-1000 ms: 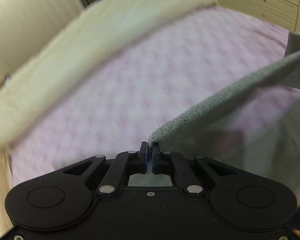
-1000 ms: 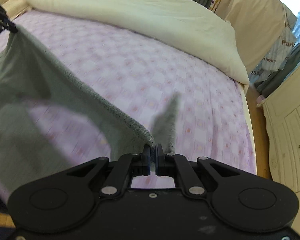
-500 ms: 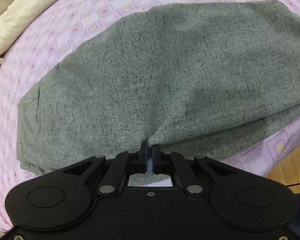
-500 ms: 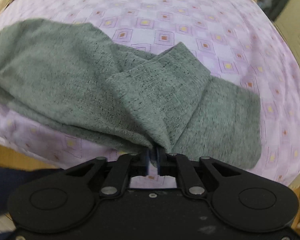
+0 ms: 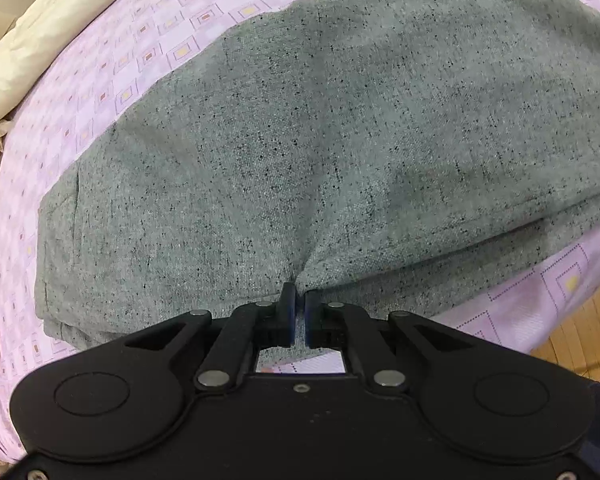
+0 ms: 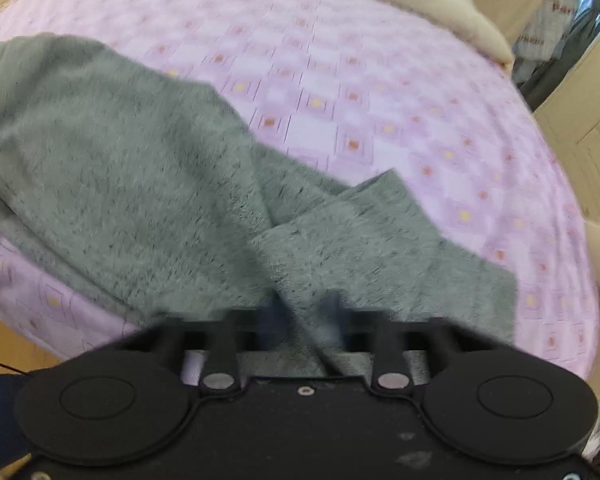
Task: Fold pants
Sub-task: 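Lay the cuffs over the waistband and open both grippers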
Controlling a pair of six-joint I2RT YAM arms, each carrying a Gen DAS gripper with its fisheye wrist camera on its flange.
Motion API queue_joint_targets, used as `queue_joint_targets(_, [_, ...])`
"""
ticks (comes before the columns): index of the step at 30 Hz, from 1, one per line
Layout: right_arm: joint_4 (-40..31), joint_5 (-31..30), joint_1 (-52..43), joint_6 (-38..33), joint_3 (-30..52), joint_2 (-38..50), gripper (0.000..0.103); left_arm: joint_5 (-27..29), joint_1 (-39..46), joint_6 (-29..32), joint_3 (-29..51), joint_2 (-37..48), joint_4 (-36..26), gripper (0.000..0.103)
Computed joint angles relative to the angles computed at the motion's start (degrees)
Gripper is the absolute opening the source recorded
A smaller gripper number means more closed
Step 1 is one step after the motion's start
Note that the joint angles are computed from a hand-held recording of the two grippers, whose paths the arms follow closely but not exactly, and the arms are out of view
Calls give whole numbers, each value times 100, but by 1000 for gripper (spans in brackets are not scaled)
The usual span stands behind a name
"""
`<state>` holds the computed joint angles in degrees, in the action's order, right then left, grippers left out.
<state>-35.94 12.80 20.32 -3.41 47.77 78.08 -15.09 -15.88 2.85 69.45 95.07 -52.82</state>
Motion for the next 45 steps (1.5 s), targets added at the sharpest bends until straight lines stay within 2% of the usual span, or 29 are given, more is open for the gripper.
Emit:
queue_joint_targets(2, [-46, -219, -271, 489, -39, -447, 9, -52, -40, 4, -177, -38, 129, 7])
queue_joint_targets(4, [-23, -2, -536, 1030, -137, -947, 8, -20, -23, -30, -219, -40, 112, 7])
queue_joint_targets(7, [-109, -134, -1523, 1836, -319, -1556, 10, 3, 25, -64, -226, 95, 107, 7])
queue_joint_targets(9, [-216, -128, -2106, 1722, -349, -1384, 12, -36, -10, -24, -210, 177, 101, 8])
queue_joint_targets(10, [-144, -276, -2412, 1462, -406, -1230, 13, -77, -37, 23, -166, 224, 56, 12])
queue_joint_targets(11, [-178, -279, -2594, 1254, -356, -984, 18, -83, -52, 38, -83, 278, -48, 15])
queue_joint_targets(13, [-312, -6, -2712, 946, -161, -618, 23, 141, 47, 29, 119, 261, -339, 18])
queue_joint_targets(14, [-239, 140, -2681, 860, -163, -737, 27, 338, 136, 20, 216, 202, -495, 18])
queue_joint_targets(16, [-50, 214, -2593, 676, -147, -934, 42, 581, 238, 47, 397, 55, -735, 18])
queue_joint_targets(20, [84, -395, -2344, 357, 228, -542, 40, 913, 300, 308, 1009, 9, -787, 19])
queue_joint_targets(24, [530, -1030, -1920, 138, 528, 302, 40, 1141, 322, 419, 2183, 849, -653, 19])
queue_joint_targets(27, [629, -1023, -1545, -234, 977, 998, 40, 1199, 241, 774, 3190, 1660, -541, 21])
queue_joint_targets(29, [548, -1077, -1420, -478, 1320, 1458, 40, 1252, 217, 1041, 3937, 2265, -611, 31])
queue_joint_targets(34, [60, -1128, -1199, -999, 1887, 2197, 41, 1696, 181, 1604, 5535, 3459, -1117, 31])
queue_joint_targets(37, [89, -1014, -1012, -1079, 1857, 2219, 39, 1878, 118, 2298, 5964, 3833, -1342, 33])
queue_joint_targets(38, [80, -1047, -1029, -1042, 1877, 2234, 19, 1860, 52, 2412, 6101, 3955, -1480, 33])
queue_joint_targets(39, [-4, -1161, -1088, -878, 1966, 2291, 4, 1796, 8, 2531, 6038, 3986, -1499, 31])
queue_joint_targets(40, [-56, -1133, -1059, -616, 1896, 2203, 4, 1672, -28, 2628, 5930, 4000, -1482, 12])
queue_joint_targets(41, [40, -1055, -1069, -436, 1852, 2139, 4, 1522, -64, 2623, 5663, 3890, -1338, 2])
queue_joint_targets(43, [467, -403, -959, 63, 1671, 1999, 4, 1402, -17, 2397, 5225, 3718, -1170, 0])
queue_joint_targets(45, [618, -257, -1020, 661, 1610, 2002, 6, 1440, 86, 2173, 5024, 3634, -1212, 0])
